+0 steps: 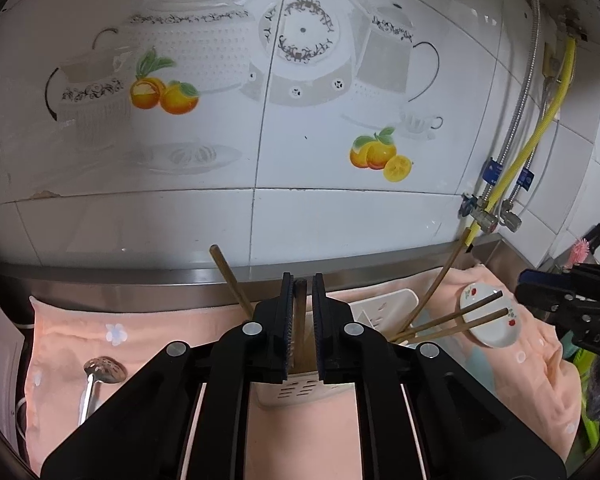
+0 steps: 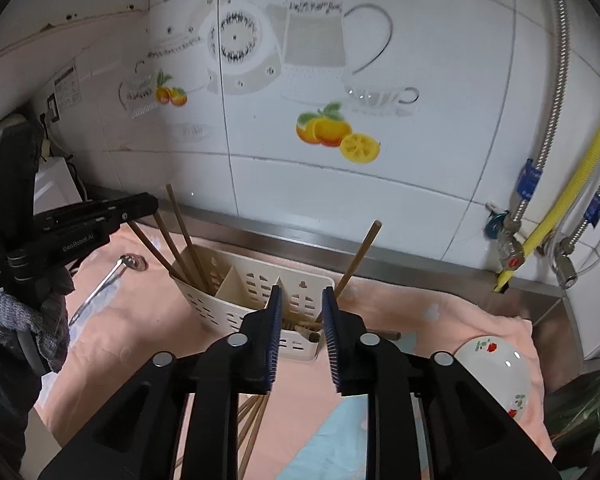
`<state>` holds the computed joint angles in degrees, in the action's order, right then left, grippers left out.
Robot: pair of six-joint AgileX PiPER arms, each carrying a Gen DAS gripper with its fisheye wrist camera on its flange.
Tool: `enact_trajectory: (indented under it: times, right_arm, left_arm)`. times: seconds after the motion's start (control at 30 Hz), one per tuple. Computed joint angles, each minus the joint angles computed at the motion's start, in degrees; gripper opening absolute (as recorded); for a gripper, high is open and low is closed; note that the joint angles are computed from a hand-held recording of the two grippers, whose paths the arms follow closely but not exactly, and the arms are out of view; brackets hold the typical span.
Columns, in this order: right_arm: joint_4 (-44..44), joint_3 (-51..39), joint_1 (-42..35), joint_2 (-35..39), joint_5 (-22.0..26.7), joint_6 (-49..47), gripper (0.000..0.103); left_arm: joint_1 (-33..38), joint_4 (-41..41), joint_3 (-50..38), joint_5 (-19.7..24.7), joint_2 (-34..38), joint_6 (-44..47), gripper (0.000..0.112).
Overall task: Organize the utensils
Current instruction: 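Open the left tool to release its chopstick while the right tool opens too, then move both tools back over the remaining chopsticks on the towel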
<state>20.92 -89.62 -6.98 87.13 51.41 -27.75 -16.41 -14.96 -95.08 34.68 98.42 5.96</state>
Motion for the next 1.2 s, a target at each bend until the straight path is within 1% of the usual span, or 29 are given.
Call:
enact_trajectory:
  times: [0.03,0.07,0.13,0.2,0.23,0.27,0.33,0.4,0.43,0.5,0.53,0.57,0.63,0.73,0.83,0.9,0.93,1.0,1.07,1.13,1.2]
  right_arm:
    - [0.62,0.71,-0.33,-0.79,-0.37,-0.44,0.030]
    - [1.06,1.47,-0.57,-1.60,-0.76,-0.85,0.031]
    - [1.91,4.52,-1.12,-4.50,-2.41,-1.83,0.035]
    - [3.14,7.61,-1.84,-7.23,-3.55,-3.23,0.043]
    - [3.51,9.04,-2.11,-8.46,-4.06,-3.73,0.044]
    - [3.90,10.97,-2.38,-10.03,-4.73,-4.46,0.045]
    - [5.33,14.54,-3.40,-12.79,-5.70,-5.92,0.052]
    - [7.06,18.31,-4.41,-15.56,-6.53,-7.75,0.054]
    - [7.85,20.66,-4.95,-17.25,-7.21,-8.58,0.054]
    - [9.57,24.66,-6.17,-20.06,-7.66,-10.26,0.058]
    - [10.97,27.00,-7.03,-21.67,-7.70,-11.62,0.058]
    - [11.65,29.44,-7.49,-23.28,-8.01,-12.60,0.058]
    - [11.92,33.65,-7.59,-26.04,-8.81,-13.95,0.058]
    - [11.73,40.00,-7.04,-29.83,-10.78,-15.12,0.058]
    - [11.02,46.91,-5.65,-33.92,-13.64,-15.16,0.058]
    - [10.82,50.95,-4.69,-36.20,-14.97,-15.19,0.058]
    - [10.77,53.02,-4.23,-37.44,-15.87,-15.22,0.058]
    - [9.86,56.85,-2.80,-39.69,-17.47,-14.05,0.058]
    - [9.21,60.67,-1.50,-41.69,-19.07,-12.53,0.058]
    - [7.56,63.14,0.06,-42.75,-20.50,-10.27,0.058]
    - [2.97,66.44,3.46,-44.12,-23.17,-4.66,0.056]
  left_arm:
    - [0.08,-0.07,0.48,-0.17,-0.51,0.13,0.017]
    - [0.07,0.29,1.11,-0.45,-1.16,-0.18,0.024]
    - [0.21,0.01,2.94,-1.21,-2.99,0.12,0.030]
    - [0.28,0.15,4.30,-1.66,-4.48,0.34,0.031]
    - [0.29,0.36,5.22,-1.79,-5.52,0.33,0.032]
    - [0.32,0.42,6.05,-1.98,-6.38,0.35,0.036]
    - [0.34,0.73,8.80,-2.89,-8.96,0.40,0.040]
    - [0.44,1.04,11.44,-3.36,-11.37,0.39,0.045]
    - [0.49,1.00,12.84,-3.58,-12.59,0.16,0.050]
    - [0.97,-0.89,15.72,-4.10,-14.85,2.06,0.051]
    - [0.91,-0.38,17.78,-4.70,-16.47,1.92,0.052]
    - [0.88,-0.10,19.56,-5.16,-17.74,1.71,0.055]
    - [1.58,-2.60,23.38,-5.46,-20.44,3.96,0.060]
    - [2.09,-4.06,29.14,-6.32,-24.47,5.69,0.061]
    - [2.31,-4.31,34.45,-6.97,-28.08,5.88,0.067]
    - [2.92,-6.82,37.95,-7.41,-30.29,8.46,0.067]
    - [2.79,-6.32,39.26,-7.76,-31.12,8.15,0.067]
    - [2.59,-5.46,41.99,-8.41,-32.83,7.23,0.067]
    - [3.19,-7.74,44.84,-8.20,-34.48,9.19,0.067]
    - [2.41,-5.34,47.95,-9.43,-36.47,7.40,0.067]
    - [1.71,-2.55,50.76,-10.33,-38.33,5.20,0.067]
